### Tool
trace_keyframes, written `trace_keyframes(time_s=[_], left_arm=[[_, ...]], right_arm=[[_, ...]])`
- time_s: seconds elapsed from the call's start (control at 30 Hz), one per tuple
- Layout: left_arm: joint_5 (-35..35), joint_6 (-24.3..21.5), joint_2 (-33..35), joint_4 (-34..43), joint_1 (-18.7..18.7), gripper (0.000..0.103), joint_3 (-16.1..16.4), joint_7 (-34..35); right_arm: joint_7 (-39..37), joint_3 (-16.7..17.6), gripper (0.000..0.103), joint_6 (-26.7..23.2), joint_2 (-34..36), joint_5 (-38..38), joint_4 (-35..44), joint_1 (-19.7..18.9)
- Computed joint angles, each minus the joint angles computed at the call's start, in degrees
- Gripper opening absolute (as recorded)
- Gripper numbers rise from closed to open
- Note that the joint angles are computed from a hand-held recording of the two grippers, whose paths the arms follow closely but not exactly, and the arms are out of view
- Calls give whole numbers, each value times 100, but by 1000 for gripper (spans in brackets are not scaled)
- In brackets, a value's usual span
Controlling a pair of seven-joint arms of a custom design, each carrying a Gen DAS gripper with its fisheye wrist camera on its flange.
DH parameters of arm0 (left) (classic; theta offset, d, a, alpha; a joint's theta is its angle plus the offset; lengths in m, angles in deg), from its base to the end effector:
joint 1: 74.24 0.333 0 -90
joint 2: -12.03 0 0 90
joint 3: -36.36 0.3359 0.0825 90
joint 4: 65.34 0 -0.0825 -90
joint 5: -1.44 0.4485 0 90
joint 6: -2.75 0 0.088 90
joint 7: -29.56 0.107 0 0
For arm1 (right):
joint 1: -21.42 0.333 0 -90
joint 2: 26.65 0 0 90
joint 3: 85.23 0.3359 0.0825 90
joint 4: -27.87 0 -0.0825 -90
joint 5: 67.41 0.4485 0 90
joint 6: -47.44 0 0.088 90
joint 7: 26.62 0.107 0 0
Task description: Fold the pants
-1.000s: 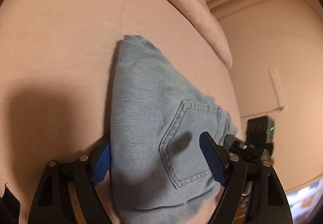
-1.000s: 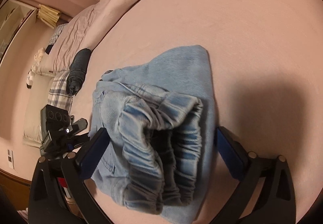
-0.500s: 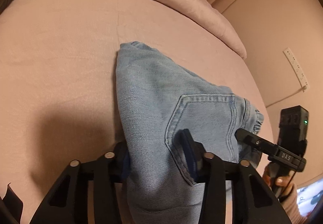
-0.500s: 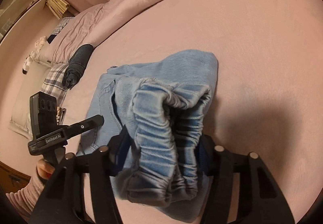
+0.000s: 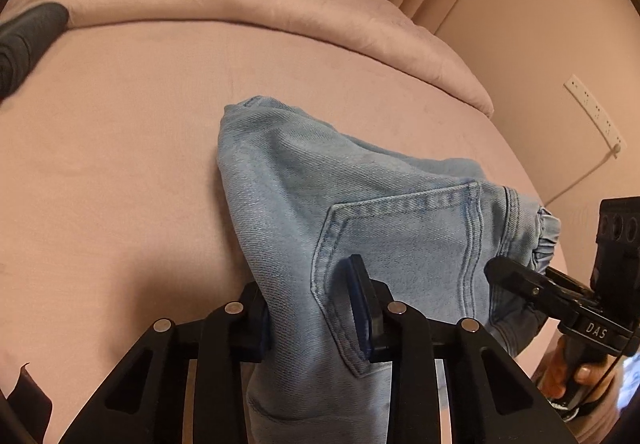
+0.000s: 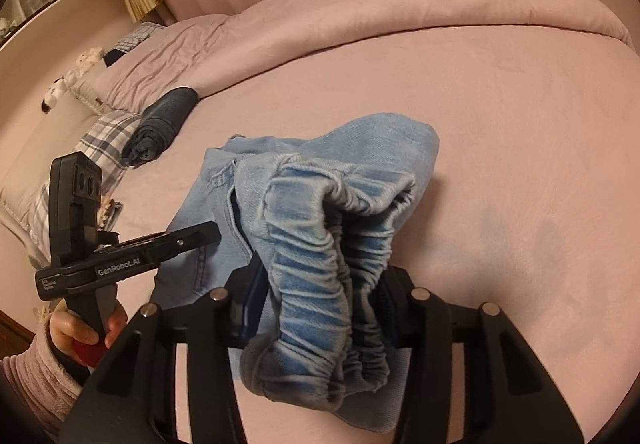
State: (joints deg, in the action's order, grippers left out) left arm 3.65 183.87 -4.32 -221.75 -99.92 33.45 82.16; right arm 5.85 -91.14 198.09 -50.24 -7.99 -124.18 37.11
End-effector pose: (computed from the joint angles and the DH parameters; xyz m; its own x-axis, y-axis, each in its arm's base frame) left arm 0.4134 -0.2287 0.3645 -0.0104 -0.9301 0.3671 -0.8132 -0.2058 -0.5444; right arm 0.4550 0.0591 0.3825 0.4231 -0.8298 -0.3638 -0.7937 -0.1459 -0.5905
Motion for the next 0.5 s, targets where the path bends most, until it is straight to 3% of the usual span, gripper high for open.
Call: trace_keyframes(time_s=[0.33, 0.5], left_arm=[[493, -390, -901, -473, 837, 31, -875, -812], [642, -475, -1306, -738, 906, 31, -858, -1090]], right_arm=[[74, 107, 47, -12, -366, 63, -230, 225], [131, 191, 47, 30, -438, -3, -237, 422]])
